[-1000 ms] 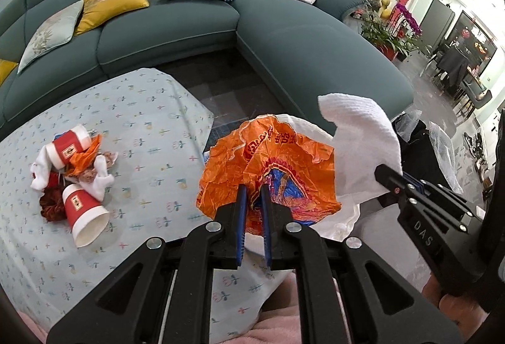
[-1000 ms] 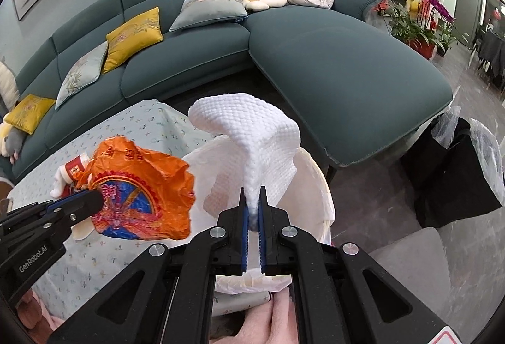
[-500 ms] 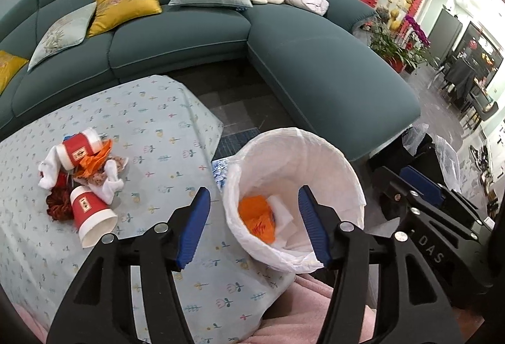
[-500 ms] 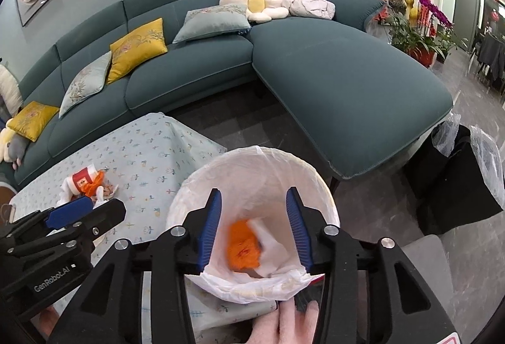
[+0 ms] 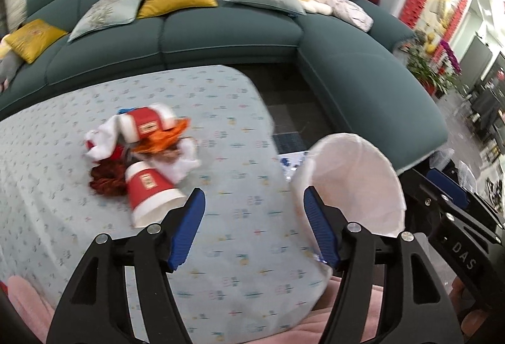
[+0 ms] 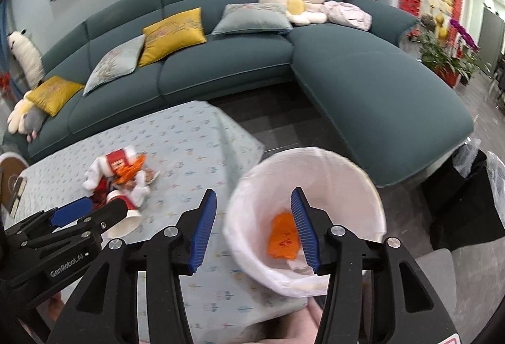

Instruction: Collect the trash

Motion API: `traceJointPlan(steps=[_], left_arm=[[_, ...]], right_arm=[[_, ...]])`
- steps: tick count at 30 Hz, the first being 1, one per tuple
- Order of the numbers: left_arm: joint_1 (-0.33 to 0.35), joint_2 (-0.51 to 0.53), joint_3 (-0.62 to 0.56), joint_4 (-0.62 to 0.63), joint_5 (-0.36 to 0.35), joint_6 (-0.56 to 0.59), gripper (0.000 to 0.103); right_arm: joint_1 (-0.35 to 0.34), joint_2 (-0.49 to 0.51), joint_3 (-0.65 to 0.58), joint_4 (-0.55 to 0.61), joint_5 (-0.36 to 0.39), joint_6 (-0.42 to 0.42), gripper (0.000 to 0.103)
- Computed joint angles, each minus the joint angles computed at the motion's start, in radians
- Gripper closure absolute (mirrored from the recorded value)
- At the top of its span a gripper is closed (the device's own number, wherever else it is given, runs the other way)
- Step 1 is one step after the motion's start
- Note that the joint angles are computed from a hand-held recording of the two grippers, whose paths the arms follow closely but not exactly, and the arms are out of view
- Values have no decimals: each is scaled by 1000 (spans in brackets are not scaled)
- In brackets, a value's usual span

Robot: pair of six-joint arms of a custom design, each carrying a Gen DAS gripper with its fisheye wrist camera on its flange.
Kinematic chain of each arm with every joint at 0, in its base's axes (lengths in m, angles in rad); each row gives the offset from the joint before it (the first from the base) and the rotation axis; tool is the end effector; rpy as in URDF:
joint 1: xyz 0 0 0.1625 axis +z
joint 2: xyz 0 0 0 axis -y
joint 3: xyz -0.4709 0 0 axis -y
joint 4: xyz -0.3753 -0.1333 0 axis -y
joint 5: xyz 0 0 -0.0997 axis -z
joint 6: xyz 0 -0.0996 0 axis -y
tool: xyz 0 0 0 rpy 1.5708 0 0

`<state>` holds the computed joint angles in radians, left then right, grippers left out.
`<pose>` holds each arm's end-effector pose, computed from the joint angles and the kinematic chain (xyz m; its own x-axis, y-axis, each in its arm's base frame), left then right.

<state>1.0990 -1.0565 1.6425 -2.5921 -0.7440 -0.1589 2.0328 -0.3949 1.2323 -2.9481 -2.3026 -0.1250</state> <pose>-0.1174 -0.6846 0.3458 -0.8001 -0.0968 -0.5920 0.2891 0.8025 -0.5219 0.4206 -0.6949 0.0525 -0.7650 -0.1197 0.6328 -0.4815 0.7588 -0.4386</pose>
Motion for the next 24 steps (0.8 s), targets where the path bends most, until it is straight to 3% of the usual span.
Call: traceJointPlan(steps=[13,24], left_arm=[[90,-115,30,-7,83,-21,31],[205,-107,-80,12,95,36,30]], right_arm=[[55,121,-159,157,70,23,55],[66,292,-423,344,106,47,55]])
